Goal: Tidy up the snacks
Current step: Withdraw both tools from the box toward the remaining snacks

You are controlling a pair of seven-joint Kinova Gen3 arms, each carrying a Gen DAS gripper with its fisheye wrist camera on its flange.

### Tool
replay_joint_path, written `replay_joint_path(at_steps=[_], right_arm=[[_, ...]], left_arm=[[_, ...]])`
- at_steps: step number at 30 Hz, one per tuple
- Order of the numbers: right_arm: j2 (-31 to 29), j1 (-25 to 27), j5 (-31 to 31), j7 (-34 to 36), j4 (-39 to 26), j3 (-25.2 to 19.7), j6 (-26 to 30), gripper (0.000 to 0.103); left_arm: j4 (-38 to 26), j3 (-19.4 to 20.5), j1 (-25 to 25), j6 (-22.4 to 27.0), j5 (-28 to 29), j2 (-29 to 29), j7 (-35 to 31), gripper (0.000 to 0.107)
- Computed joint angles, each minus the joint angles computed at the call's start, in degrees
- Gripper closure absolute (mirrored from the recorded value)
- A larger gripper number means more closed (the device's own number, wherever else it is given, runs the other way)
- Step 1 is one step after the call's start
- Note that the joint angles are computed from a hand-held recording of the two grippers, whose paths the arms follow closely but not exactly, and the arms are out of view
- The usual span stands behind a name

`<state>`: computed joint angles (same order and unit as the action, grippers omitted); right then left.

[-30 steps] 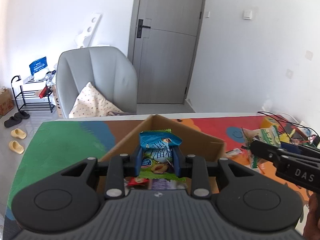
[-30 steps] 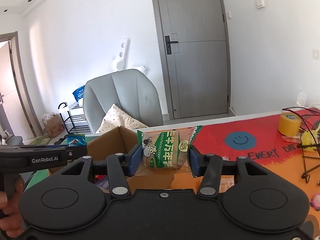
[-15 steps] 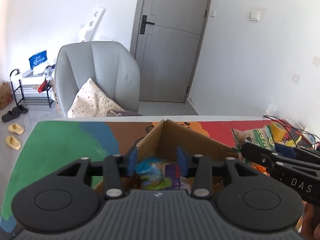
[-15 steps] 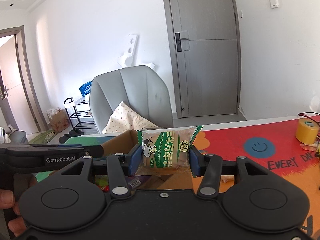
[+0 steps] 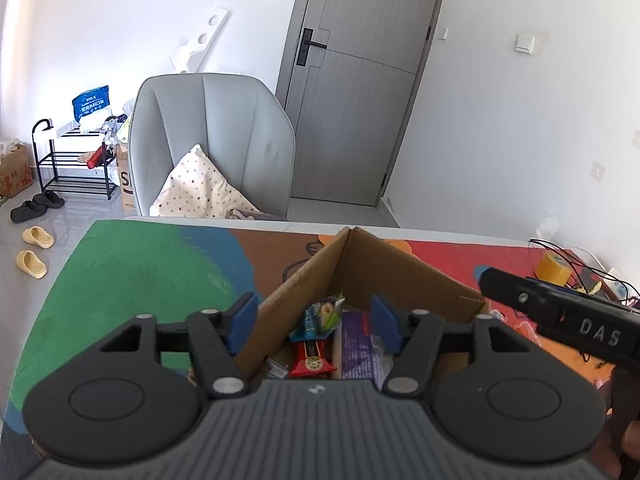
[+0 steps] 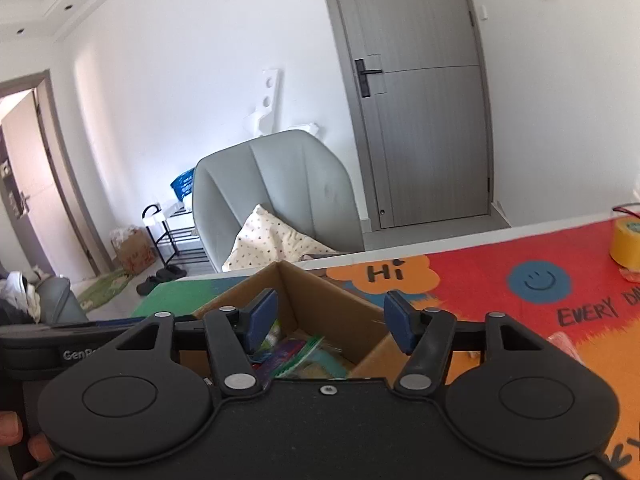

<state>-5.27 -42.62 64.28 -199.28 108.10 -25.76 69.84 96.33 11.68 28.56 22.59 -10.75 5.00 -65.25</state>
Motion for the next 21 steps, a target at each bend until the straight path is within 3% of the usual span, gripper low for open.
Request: replay_joint_path(at_steps=[3, 9, 21], right_arm=[[-0.6, -0.6, -0.8, -1.6, 0.5, -1.1, 2.9, 0.034], [-2.1, -1.3, -4.3, -4.2, 2.1, -3.0, 5.7, 0.033], [-4.6, -2.4, -9.4, -10.8, 5.1, -7.2, 11.4, 0.020]], left_arm=[[0.6, 0.1, 0.5, -0.1, -0.7, -0.6, 0.9, 0.028], [0.9, 1.1, 1.0, 1.7, -1.2, -1.4, 1.4, 0.024], [2.8, 3.2, 3.5, 1.7, -5.4, -2.6, 4.1, 0.018]])
